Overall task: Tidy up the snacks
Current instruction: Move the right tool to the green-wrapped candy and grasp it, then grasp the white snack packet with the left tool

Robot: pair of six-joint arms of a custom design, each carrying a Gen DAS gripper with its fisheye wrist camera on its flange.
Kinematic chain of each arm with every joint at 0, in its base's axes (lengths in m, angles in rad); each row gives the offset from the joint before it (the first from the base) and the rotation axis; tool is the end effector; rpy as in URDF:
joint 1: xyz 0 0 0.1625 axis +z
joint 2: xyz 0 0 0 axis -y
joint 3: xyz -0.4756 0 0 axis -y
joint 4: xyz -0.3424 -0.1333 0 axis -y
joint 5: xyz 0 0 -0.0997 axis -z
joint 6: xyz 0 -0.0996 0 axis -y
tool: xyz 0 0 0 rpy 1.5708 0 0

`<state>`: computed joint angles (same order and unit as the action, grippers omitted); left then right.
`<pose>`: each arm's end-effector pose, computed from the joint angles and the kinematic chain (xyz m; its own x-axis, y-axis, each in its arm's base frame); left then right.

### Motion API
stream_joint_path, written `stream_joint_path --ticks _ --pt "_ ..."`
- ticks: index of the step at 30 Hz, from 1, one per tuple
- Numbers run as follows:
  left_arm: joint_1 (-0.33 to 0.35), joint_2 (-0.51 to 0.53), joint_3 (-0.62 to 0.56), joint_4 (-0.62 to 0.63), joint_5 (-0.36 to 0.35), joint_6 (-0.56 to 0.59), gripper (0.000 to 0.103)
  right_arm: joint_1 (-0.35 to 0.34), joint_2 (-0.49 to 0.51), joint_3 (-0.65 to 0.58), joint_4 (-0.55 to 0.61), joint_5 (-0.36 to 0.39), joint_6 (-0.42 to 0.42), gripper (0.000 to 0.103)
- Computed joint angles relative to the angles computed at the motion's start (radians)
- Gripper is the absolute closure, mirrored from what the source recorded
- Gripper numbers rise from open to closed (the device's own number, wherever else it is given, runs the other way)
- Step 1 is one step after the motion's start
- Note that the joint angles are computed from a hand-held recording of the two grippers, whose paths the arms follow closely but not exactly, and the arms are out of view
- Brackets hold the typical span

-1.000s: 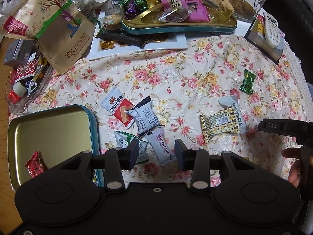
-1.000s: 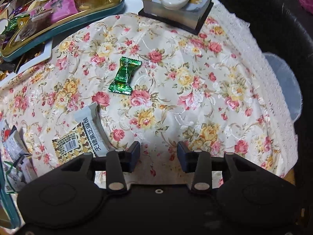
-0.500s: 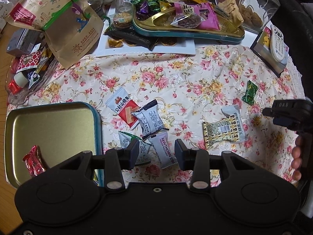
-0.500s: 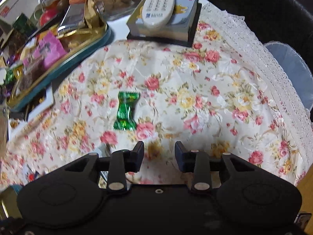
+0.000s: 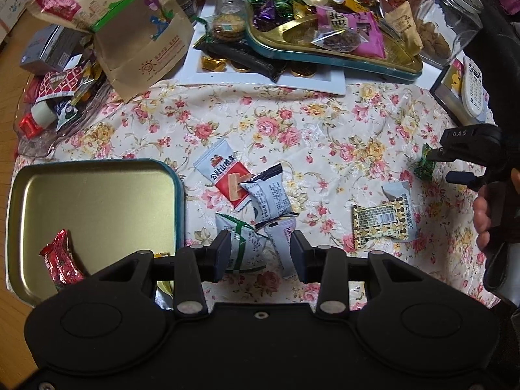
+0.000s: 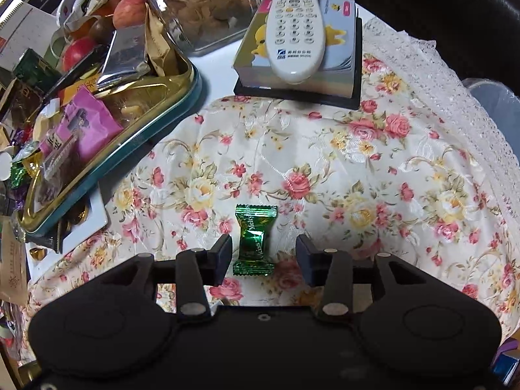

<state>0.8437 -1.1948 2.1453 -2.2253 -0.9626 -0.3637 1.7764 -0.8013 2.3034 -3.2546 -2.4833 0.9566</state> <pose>-0.1538 -0.4590 0.2190 -0.6957 0.3720 -0.6146 0.4155 0.9062 0.0782 0.1480 -0.4426 0.1206 -0.5261 0.7955 0.3007 0.3976 0.5426 -0.7400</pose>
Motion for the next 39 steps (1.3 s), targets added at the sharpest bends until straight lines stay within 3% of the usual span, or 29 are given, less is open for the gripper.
stream_joint_path --ticks 11,13,15,20,28,39 --pt "0.058 -0.03 -0.046 -0.008 -0.026 -0.009 0.055 -0.024 0.054 -0.045 0.052 -0.035 0.018 0.062" --pt "0.064 -0.028 -0.048 -0.011 -0.026 -0.015 0.055 -0.019 0.063 -0.056 0.064 -0.048 0.0 0.076" --pt "0.065 -0.024 -0.048 -0.013 -0.023 -0.023 0.055 -0.019 0.065 -0.059 0.068 -0.04 -0.025 0.082" --pt "0.06 -0.003 -0.039 -0.038 -0.03 -0.026 0.055 -0.001 0.073 -0.054 0.078 -0.054 -0.045 0.083" --pt "0.042 0.07 0.002 -0.154 -0.036 -0.026 0.055 0.034 0.019 0.016 0.018 0.011 -0.03 0.083" --pt "0.032 0.191 0.035 -0.242 0.075 -0.084 0.055 0.153 -0.082 0.058 0.132 0.015 0.067 0.083"
